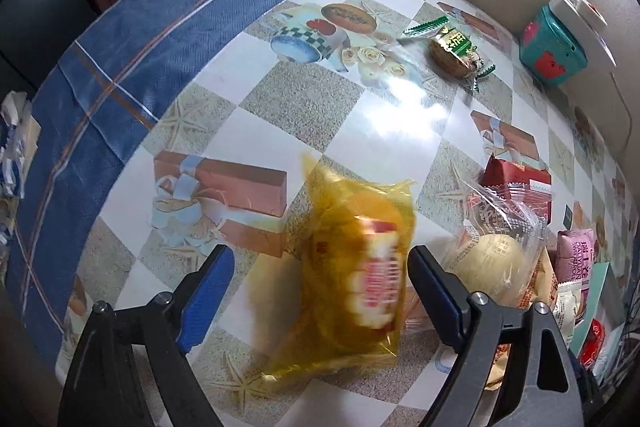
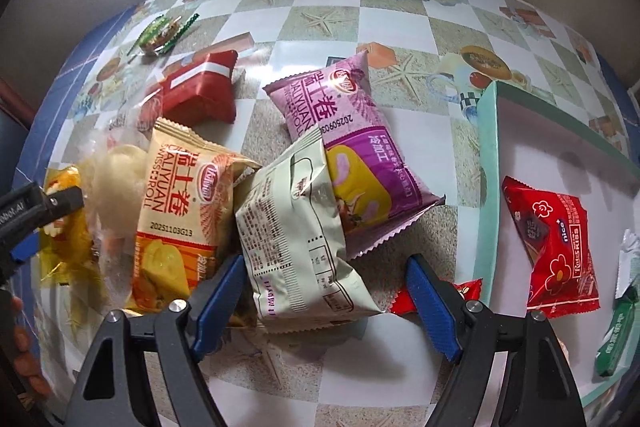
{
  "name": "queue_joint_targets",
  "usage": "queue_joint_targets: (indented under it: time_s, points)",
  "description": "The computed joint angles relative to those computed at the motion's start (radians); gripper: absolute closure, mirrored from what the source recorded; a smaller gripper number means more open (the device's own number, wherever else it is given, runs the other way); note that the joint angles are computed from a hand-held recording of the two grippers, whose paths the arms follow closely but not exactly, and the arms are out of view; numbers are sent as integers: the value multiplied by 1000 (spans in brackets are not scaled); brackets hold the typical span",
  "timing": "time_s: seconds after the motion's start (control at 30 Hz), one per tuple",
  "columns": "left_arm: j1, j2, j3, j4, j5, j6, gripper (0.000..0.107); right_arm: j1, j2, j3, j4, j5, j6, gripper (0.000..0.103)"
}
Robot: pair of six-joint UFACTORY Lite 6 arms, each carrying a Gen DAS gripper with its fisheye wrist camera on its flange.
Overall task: Organize snacks
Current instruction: 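Grasp the white snack pack with the right tool while the left tool grasps the yellow bread pack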
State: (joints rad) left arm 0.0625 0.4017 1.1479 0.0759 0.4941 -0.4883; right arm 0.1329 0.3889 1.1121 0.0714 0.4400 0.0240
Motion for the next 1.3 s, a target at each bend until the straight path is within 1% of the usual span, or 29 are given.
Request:
queue_joint_targets:
  time_s: [0.17, 0.3, 0.33, 0.37, 0.43, 0.5, 0.57, 0.67, 0.73, 0.9, 1.0, 1.1, 1.3]
  points:
    - [-33, 9, 41, 86, 41, -50, 18, 18, -5, -7, -52, 0, 30, 21]
    - [-60, 50, 74, 107, 55, -58, 19, 48, -20, -18, -124, 8, 90, 23]
    - [-68, 61, 84, 117, 61, -66, 24, 55, -22, -19, -138, 10, 101, 23]
    - [-75, 61, 80, 120, 60, -70, 32, 62, -29, -24, -155, 14, 112, 23]
    - [-74, 39, 47, 88, 45, -47, 40, 78, -38, -29, -191, 20, 143, 23]
    - [-69, 47, 54, 53, 43, -17, 45, 85, -48, -33, -207, 29, 156, 25]
    - [-74, 42, 55, 44, 43, -15, 56, 94, -51, -37, -217, 30, 167, 27]
    - [-69, 32, 40, 49, 25, -24, 60, 103, -58, -42, -207, 34, 163, 36]
    - [-55, 20, 25, 33, 14, -12, 61, 103, -69, -46, -207, 41, 158, 39]
    - [-25, 0, 15, 15, 3, 7, 63, 106, -83, -40, -177, 63, 137, 40]
    - [-20, -46, -26, 10, -9, 8, 63, 92, -107, -33, -154, 78, 102, 40]
    - [-10, -109, -58, 1, -6, 25, 63, 80, -135, -24, -131, 95, 72, 41]
    - [11, -191, -57, -31, 21, 73, 63, 44, -182, -15, -61, 123, -3, 41]
